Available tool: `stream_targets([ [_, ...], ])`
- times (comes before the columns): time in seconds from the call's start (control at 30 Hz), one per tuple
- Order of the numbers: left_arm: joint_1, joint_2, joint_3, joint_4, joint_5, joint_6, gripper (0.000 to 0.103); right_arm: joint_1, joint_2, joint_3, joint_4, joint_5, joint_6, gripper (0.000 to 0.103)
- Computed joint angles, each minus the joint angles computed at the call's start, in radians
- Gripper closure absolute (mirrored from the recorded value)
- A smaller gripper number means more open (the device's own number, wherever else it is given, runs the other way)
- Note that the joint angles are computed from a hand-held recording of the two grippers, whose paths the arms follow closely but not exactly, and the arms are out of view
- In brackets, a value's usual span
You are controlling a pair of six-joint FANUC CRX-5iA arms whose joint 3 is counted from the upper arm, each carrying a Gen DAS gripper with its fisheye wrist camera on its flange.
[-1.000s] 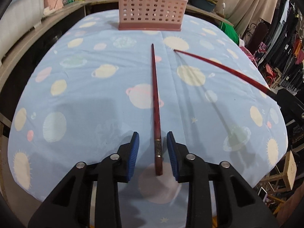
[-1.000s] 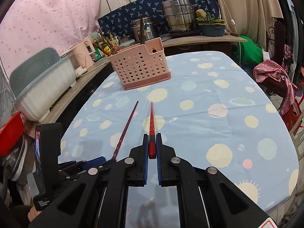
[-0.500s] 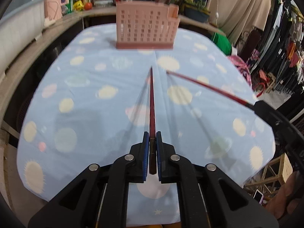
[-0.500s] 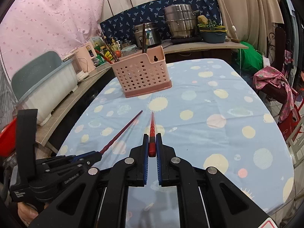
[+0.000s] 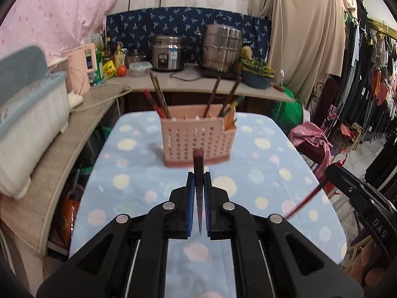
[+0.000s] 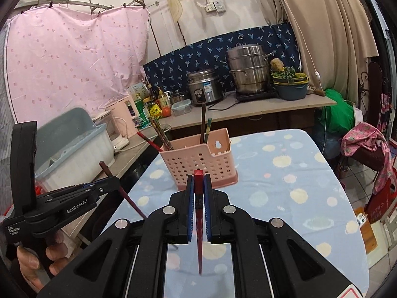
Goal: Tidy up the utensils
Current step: 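Lift both held chopsticks and carry them over the pink basket, then open both grippers to drop the chopsticks into the basket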
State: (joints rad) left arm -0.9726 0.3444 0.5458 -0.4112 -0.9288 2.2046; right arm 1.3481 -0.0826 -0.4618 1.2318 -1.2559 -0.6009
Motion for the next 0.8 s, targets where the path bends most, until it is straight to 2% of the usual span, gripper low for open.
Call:
stream_targets([
  [0.13, 0.036, 0.039, 0.074, 0.056, 0.0, -0.044, 0.096, -0.069, -0.008, 0.023, 0.057, 0.049, 0.038, 0.096],
  [0.33, 0.064, 0.088, 0.196, 0.065, -0.007, -0.082, 0.096, -0.179, -0.006, 0.072, 0.158, 0.105, 0.084, 0.096],
  [0.63, 0.103, 0.252, 0.534, 0.045, -0.05, -0.121, 0.096, -0.377, 0.051, 0.203, 0.255, 0.257, 0.119, 0.096],
  [0.8, 0.12, 0.368, 0.729, 0.051, -0.087, -0.142, 0.096, -0.447, 0.112, 0.276, 0.275, 0.298, 0.153, 0.096],
])
